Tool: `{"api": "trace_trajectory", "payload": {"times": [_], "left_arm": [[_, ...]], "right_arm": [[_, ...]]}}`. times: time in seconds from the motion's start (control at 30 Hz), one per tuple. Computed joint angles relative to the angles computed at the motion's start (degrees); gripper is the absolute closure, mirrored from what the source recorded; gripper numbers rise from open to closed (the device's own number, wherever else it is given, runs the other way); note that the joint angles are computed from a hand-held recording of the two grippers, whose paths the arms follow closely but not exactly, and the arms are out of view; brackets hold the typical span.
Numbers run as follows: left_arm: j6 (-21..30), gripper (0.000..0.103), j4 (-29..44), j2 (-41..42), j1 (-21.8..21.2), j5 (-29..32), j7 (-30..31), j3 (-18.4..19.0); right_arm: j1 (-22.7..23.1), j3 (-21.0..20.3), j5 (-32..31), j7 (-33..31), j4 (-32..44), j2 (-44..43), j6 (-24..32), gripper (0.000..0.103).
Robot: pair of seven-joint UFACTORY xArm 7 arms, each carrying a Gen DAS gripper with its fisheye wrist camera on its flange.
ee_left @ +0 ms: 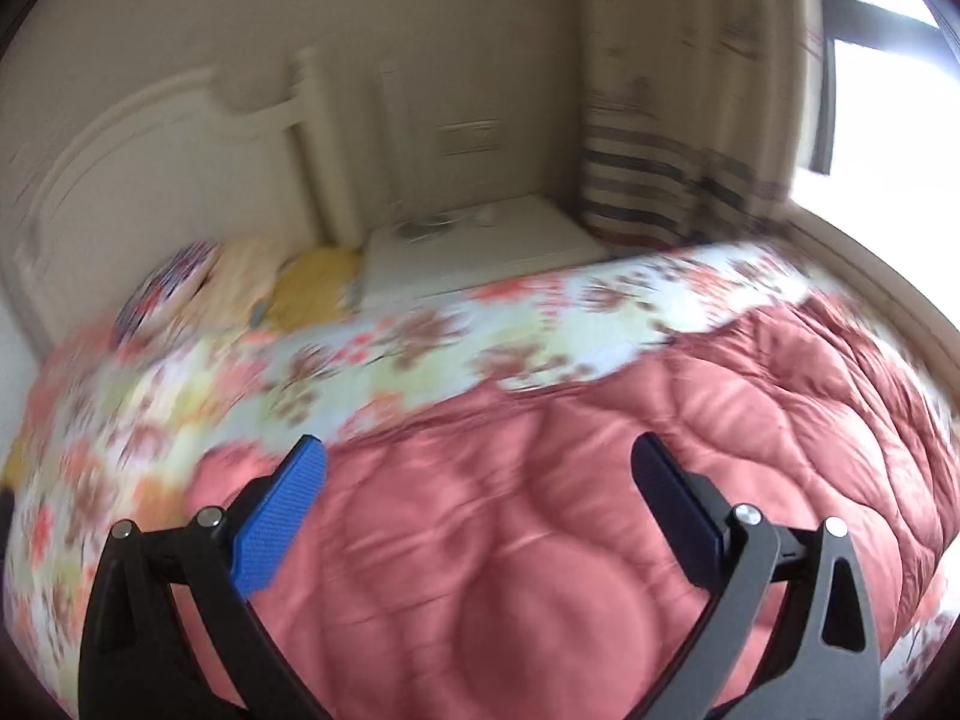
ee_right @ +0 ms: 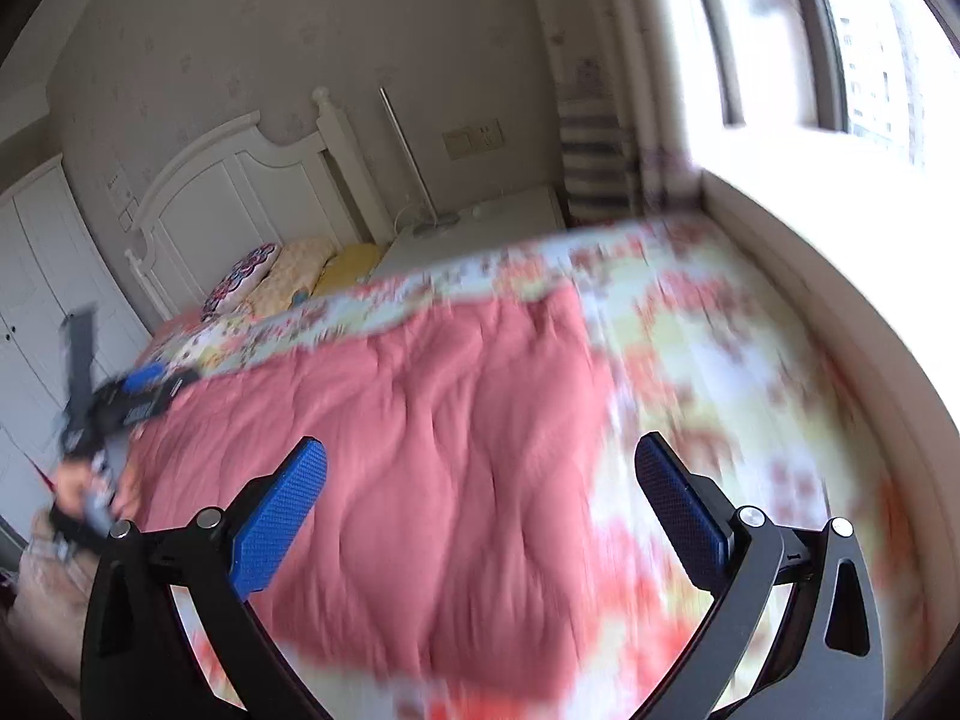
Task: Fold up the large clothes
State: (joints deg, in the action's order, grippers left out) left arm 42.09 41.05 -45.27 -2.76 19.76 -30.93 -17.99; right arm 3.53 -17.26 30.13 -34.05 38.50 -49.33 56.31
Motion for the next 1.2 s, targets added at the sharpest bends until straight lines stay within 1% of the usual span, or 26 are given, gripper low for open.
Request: {"api": "trace_trajectory", "payload": {"times": [0.07,0.1,0.13,0.17,0.2,0.27,0.3,0.37,0.43,0.5,0.57,0.6,0.63,0.67,0.77,0.8,0.87,0.9,0.93,0.97,1.0,1.03,1.07,1.13,1.2], "left_arm": [[-0.7,0.002,1.4,5.1,0.4,0.9,-0.1,-1.9],[-0.7,0.002,1.7,7.6,0.2,1.0,-0.4,-2.4],[-0.9,0.002,1.5,11.0,0.1,1.1,-0.3,-2.9],[-2.2,0.002,0.5,12.1,-0.7,1.3,-1.4,-2.1],[-2.2,0.002,0.7,12.6,-1.5,0.3,-1.9,-0.7],[-2.2,0.002,0.9,12.9,-2.8,-0.8,-1.4,1.4],[-2.5,0.002,0.5,12.8,-3.2,-0.7,-1.5,1.8],[-2.8,0.002,-0.1,12.1,-3.4,-0.5,-2.0,2.0],[-3.1,0.002,-0.6,11.8,-3.7,-0.6,-2.2,2.3],[-3.7,0.002,-0.9,11.7,-4.4,-1.8,-1.4,3.6],[-4.5,0.002,-1.1,11.8,-5.3,-3.9,-0.1,5.3],[-5.2,0.002,-1.6,11.7,-6.2,-5.9,1.0,6.9],[-5.7,0.002,-1.8,11.6,-6.4,-7.1,1.5,7.5],[-6.1,0.002,-2.1,11.5,-6.6,-8.3,2.1,8.1],[-6.0,0.002,-2.1,11.4,-5.5,-8.7,2.0,7.1],[-5.7,0.002,-2.0,11.4,-4.8,-8.4,1.4,6.5],[-5.6,0.002,-2.0,11.3,-4.0,-8.2,0.3,6.1],[-5.7,0.002,-2.2,11.2,-3.8,-8.3,0.0,6.1],[-5.7,0.002,-2.2,11.1,-3.6,-8.3,-0.3,6.1],[-5.8,0.002,-2.2,11.1,-3.5,-8.3,-0.5,6.1],[-6.0,0.002,-2.3,11.0,-3.5,-8.4,-0.5,6.2],[-5.9,0.002,-2.3,10.9,-3.5,-8.4,-0.5,6.1],[-5.8,0.002,-2.2,11.0,-3.3,-8.1,-0.6,5.9],[-4.9,0.002,-1.5,11.4,-2.9,-7.1,-1.1,5.0],[-4.1,0.002,-0.6,11.4,-2.4,-5.4,-2.0,3.5]], "right_arm": [[-2.6,-1.6,-1.4,1.3,-2.7,-3.7,4.5,0.005],[-4.2,-2.8,-1.9,2.5,-4.5,-6.0,7.7,0.006],[-5.1,-3.5,-1.9,3.3,-5.9,-7.5,10.1,0.008],[-6.0,-4.2,-2.0,4.3,-6.9,-8.6,12.9,0.009],[-6.8,-4.5,-2.2,5.4,-8.0,-9.5,15.6,0.012],[-8.0,-3.0,-2.4,6.2,-10.0,-10.6,16.8,0.014],[-8.2,-2.0,-1.4,6.4,-11.2,-11.7,15.4,0.013],[-6.7,-1.5,1.0,7.3,-11.4,-10.5,14.6,0.013],[-5.2,0.1,3.5,8.2,-11.6,-9.1,12.1,0.013],[-2.9,2.2,5.4,8.7,-11.2,-6.9,9.3,0.011],[1.3,3.2,10.0,9.3,-10.0,-2.8,6.5,0.009],[3.1,4.2,13.4,10.2,-9.9,-1.0,3.9,0.009],[4.2,4.7,15.3,10.5,-9.7,0.3,2.1,0.009],[5.2,6.3,17.9,11.4,-9.7,1.5,-1.6,0.009],[8.7,8.4,25.1,13.0,-9.4,4.9,-10.7,0.009],[9.5,10.1,26.6,14.3,-9.0,6.3,-14.5,0.009],[11.2,11.5,27.9,15.2,-8.7,7.9,-19.7,0.009],[12.4,11.5,28.7,14.9,-8.7,8.4,-21.9,0.009],[13.8,10.7,29.8,13.9,-9.0,8.5,-23.4,0.017],[15.1,10.2,31.2,12.3,-9.8,8.2,-25.6,0.031],[16.2,9.6,31.9,10.4,-10.6,7.7,-27.1,0.036],[16.6,8.9,31.8,9.4,-11.1,6.9,-27.7,0.046],[17.1,8.4,31.8,8.5,-11.6,5.8,-28.3,0.053],[17.5,7.5,30.4,7.6,-11.7,3.9,-28.7,0.061],[18.2,7.0,28.8,6.5,-11.5,1.6,-29.4,0.065]]}}
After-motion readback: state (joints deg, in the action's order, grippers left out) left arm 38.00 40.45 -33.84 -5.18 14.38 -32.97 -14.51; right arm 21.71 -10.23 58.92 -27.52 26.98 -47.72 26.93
